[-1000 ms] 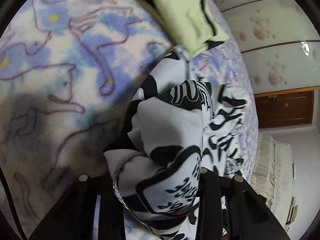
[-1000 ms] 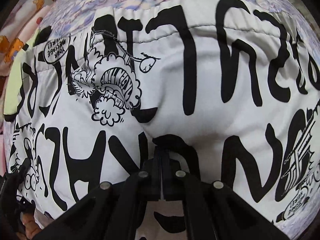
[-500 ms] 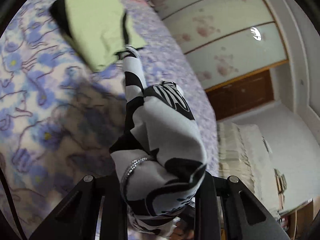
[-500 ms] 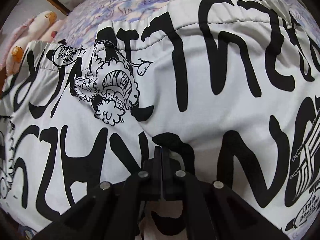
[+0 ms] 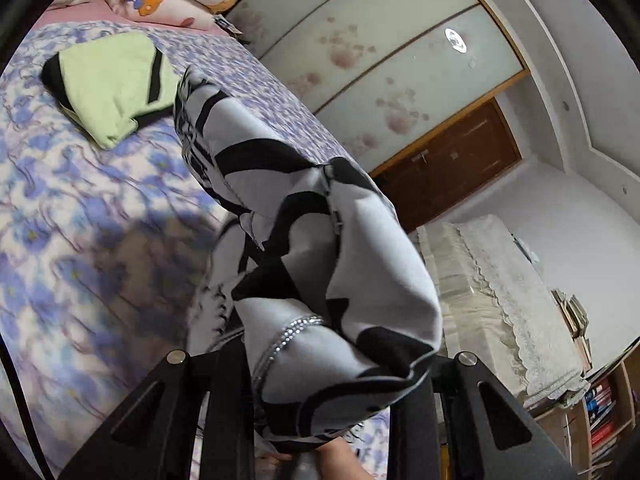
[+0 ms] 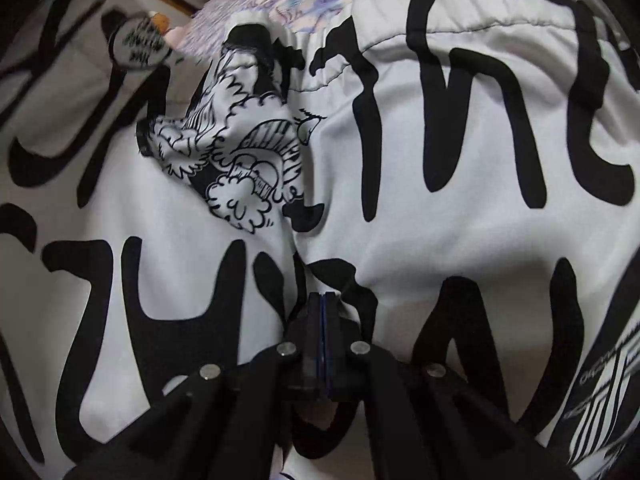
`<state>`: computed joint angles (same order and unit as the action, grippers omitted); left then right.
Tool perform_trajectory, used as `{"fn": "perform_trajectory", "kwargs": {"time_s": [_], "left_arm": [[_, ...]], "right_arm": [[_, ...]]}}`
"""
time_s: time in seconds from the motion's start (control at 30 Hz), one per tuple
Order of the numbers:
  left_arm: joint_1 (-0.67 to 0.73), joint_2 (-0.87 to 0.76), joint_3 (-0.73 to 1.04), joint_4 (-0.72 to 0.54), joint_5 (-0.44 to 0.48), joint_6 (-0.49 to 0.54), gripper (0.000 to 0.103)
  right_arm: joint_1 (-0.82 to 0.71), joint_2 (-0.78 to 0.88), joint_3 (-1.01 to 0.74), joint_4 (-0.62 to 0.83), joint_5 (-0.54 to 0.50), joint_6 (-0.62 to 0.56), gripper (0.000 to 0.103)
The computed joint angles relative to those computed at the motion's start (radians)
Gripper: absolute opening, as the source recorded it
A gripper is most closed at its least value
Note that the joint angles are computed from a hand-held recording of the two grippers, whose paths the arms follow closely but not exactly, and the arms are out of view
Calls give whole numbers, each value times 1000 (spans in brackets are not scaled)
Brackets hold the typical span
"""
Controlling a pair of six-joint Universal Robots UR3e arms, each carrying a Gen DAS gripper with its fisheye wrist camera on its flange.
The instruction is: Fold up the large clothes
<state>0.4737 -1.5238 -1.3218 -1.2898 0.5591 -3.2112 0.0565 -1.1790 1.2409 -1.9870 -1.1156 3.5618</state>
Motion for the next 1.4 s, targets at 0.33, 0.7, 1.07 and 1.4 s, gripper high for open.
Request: {"fn": "perform_trajectory", "kwargs": {"time_s": [0.33,0.7,1.07,1.4], "left_arm": [[-413,-70,131,153,371,-155,23],[-803,-282,284,126,658,-142,24],[-1158,-628,611,-62,1078,-24,38],[-1144,-668,584,-37,1031,-31,48]], "right_arm": [[-309,-228,157,248,228,-311,0],[-1013,-517,136,841,183,-903,0],[-1223,-512,-41,1046,159,-1201,0],[-1145,-434,-197,1132,215,-1227,0]]}}
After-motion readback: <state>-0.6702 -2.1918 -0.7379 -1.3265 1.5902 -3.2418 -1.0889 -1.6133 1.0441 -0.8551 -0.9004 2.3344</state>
